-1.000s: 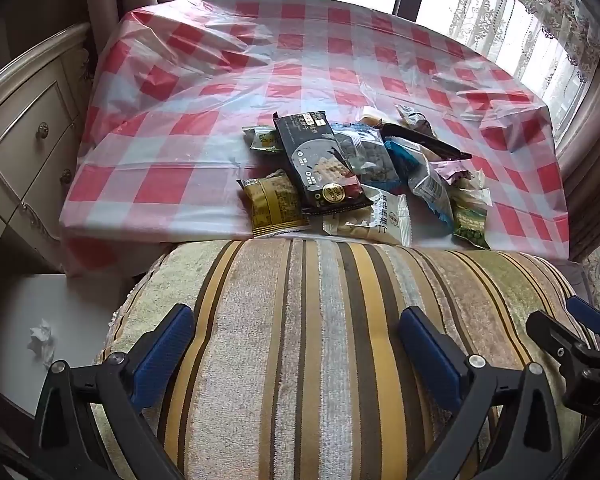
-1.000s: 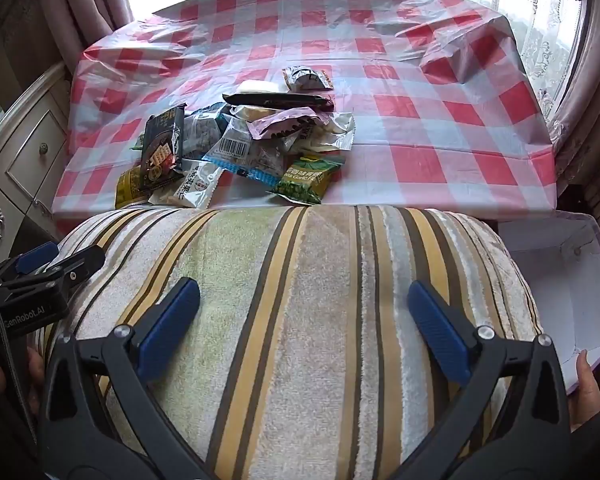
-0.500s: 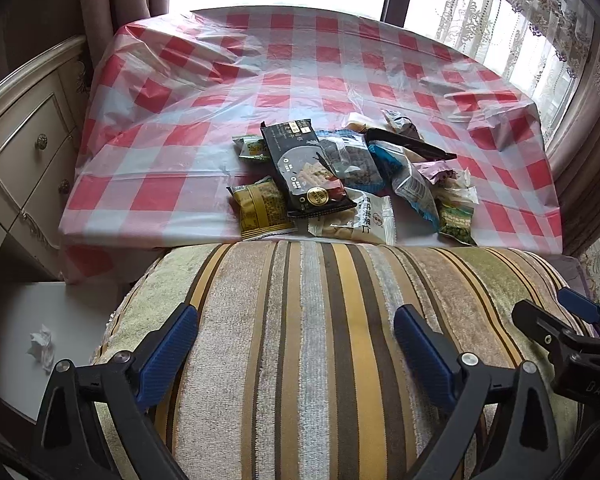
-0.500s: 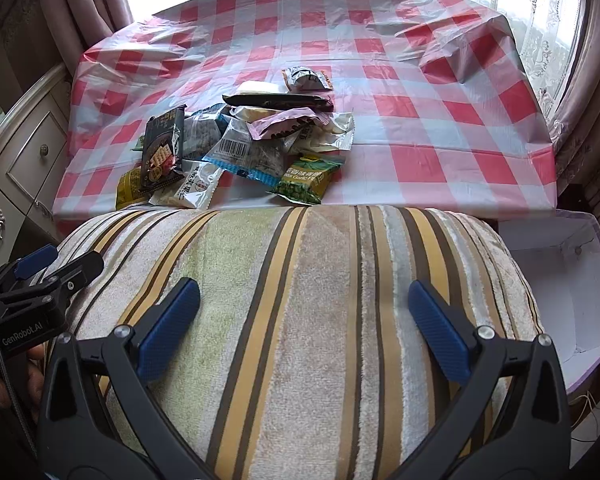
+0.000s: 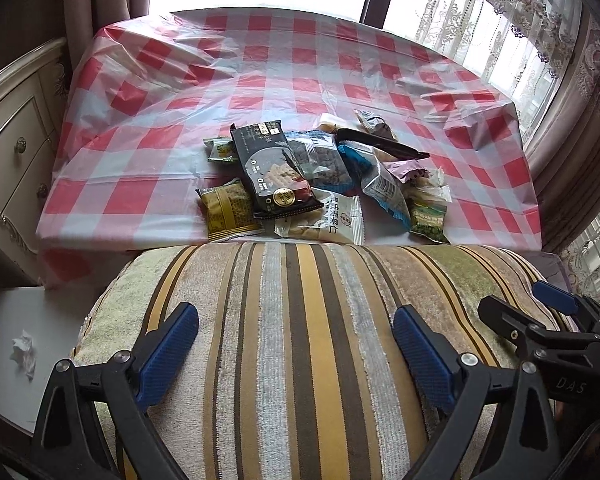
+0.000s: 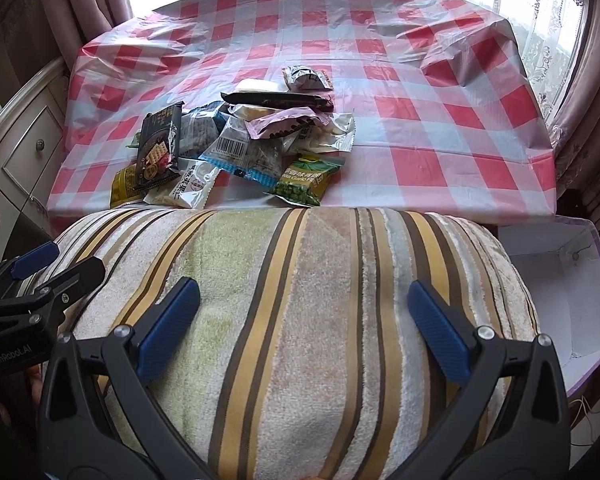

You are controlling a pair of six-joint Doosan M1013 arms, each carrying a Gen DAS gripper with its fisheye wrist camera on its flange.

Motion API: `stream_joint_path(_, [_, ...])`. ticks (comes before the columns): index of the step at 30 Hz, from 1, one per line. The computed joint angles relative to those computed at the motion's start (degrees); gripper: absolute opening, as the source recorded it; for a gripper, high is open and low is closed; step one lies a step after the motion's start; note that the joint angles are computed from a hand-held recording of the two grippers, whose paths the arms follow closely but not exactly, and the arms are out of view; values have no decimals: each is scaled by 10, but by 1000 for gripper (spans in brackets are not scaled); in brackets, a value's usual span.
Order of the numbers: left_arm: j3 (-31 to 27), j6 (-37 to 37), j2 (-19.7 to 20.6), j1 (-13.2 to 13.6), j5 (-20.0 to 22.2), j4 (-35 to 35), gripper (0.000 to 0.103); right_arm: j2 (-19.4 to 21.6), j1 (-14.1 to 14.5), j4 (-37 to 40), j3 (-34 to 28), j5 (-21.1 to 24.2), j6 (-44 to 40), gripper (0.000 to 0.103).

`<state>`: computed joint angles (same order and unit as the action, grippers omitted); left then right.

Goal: Organize snacks

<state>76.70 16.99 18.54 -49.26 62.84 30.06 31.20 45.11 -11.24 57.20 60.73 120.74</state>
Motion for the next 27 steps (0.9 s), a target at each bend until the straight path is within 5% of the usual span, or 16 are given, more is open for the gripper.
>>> stream_joint_path(10, [-10,23,9,8,8,-27,103,-13,-17,49,27,-54,7,103])
stream_joint_path(16, [-10,28,9,12,3,-37,103,0,-8,12,4,-14,1,103])
stream_joint_path(27, [-6,23,6,13,-7,-37,103,-4,-10,14,9,-21,1,103])
